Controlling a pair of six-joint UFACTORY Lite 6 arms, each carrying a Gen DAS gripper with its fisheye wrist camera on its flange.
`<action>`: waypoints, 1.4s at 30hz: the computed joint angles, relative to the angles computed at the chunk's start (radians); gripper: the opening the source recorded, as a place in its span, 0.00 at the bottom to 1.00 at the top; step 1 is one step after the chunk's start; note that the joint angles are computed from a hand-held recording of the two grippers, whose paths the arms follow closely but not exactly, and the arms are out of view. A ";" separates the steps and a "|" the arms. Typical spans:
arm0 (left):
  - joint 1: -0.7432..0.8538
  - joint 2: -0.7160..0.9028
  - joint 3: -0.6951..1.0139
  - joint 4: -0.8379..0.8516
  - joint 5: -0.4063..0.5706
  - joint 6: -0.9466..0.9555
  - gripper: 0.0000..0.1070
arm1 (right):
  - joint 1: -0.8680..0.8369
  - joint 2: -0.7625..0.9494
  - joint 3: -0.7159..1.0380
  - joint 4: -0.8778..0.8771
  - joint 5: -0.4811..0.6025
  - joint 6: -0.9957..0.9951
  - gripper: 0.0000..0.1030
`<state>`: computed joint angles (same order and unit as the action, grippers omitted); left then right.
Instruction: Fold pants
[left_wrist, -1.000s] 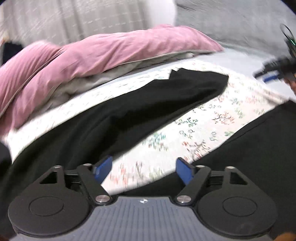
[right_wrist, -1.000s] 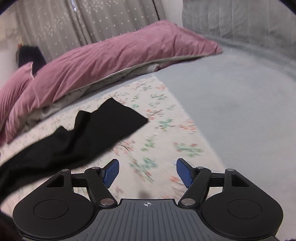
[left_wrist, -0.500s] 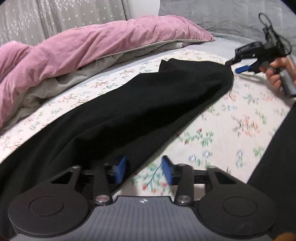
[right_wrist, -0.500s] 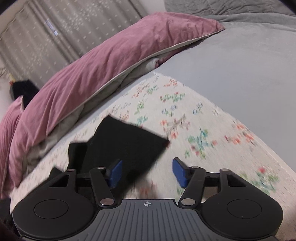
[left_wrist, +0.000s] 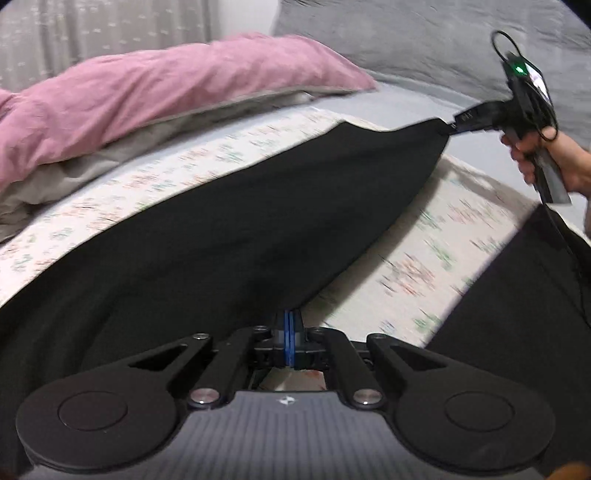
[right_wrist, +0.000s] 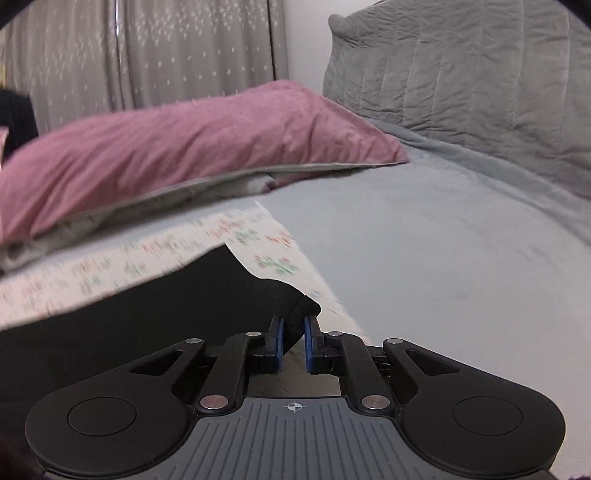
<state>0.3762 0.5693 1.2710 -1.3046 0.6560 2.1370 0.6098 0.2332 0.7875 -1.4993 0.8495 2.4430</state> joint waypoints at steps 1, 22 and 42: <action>-0.006 0.001 -0.006 0.017 -0.004 -0.001 0.28 | 0.005 -0.011 -0.023 0.015 0.000 -0.014 0.10; 0.273 -0.074 -0.081 -0.002 0.158 -0.009 0.81 | 0.006 -0.028 0.014 0.065 -0.067 -0.194 0.72; 0.199 -0.090 -0.176 -0.279 -0.085 -0.025 0.88 | -0.446 0.595 0.670 -0.488 -0.510 -0.021 0.05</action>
